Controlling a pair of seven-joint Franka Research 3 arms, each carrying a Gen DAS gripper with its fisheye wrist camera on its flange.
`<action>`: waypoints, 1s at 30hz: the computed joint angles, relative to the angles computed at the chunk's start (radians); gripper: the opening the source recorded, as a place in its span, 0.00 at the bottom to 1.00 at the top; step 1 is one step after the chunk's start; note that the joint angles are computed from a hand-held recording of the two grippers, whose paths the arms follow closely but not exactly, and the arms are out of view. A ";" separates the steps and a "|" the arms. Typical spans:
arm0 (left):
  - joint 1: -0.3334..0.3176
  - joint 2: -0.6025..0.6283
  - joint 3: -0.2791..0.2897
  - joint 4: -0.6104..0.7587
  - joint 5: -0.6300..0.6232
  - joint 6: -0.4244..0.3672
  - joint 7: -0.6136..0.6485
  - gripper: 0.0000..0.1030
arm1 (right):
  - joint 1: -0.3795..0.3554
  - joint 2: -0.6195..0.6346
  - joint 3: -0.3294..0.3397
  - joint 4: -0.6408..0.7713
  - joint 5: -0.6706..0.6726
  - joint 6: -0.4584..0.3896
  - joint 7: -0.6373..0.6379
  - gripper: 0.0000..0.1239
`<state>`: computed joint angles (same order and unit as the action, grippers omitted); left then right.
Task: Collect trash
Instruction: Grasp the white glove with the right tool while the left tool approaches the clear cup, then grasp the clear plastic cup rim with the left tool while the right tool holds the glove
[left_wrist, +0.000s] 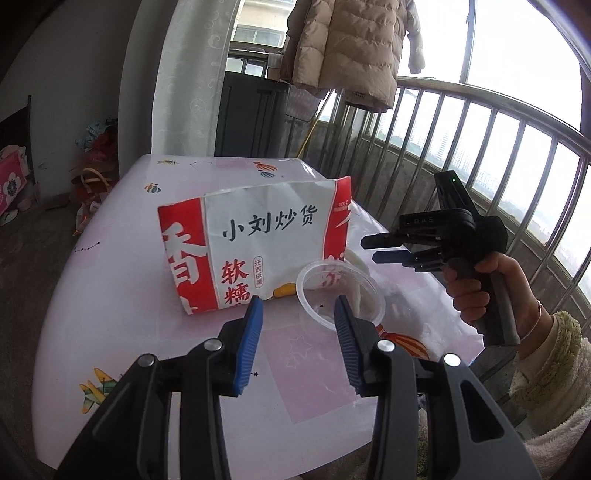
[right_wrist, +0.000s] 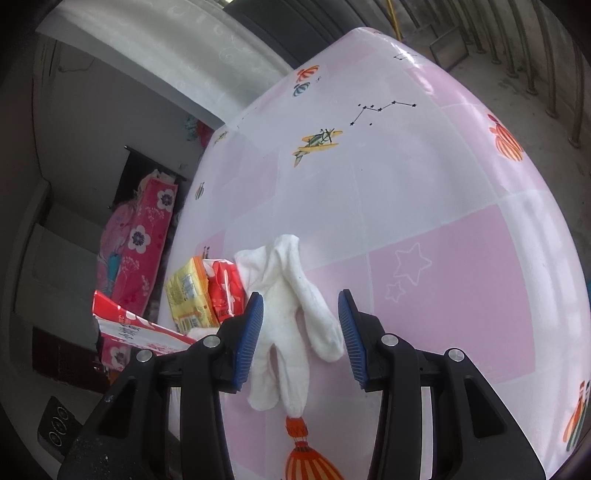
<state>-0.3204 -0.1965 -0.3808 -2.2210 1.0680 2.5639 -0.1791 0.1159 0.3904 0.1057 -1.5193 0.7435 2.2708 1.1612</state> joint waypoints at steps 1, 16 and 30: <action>0.002 0.013 0.005 0.009 -0.004 0.011 0.003 0.38 | 0.010 0.014 -0.003 0.019 -0.023 -0.002 0.011 0.33; 0.010 0.044 0.034 0.016 0.009 0.081 -0.024 0.38 | 0.081 0.054 -0.025 0.041 -0.261 0.058 0.087 0.06; 0.027 0.042 0.034 0.003 0.026 0.116 -0.052 0.38 | 0.061 -0.037 -0.035 -0.084 -0.254 0.142 0.162 0.02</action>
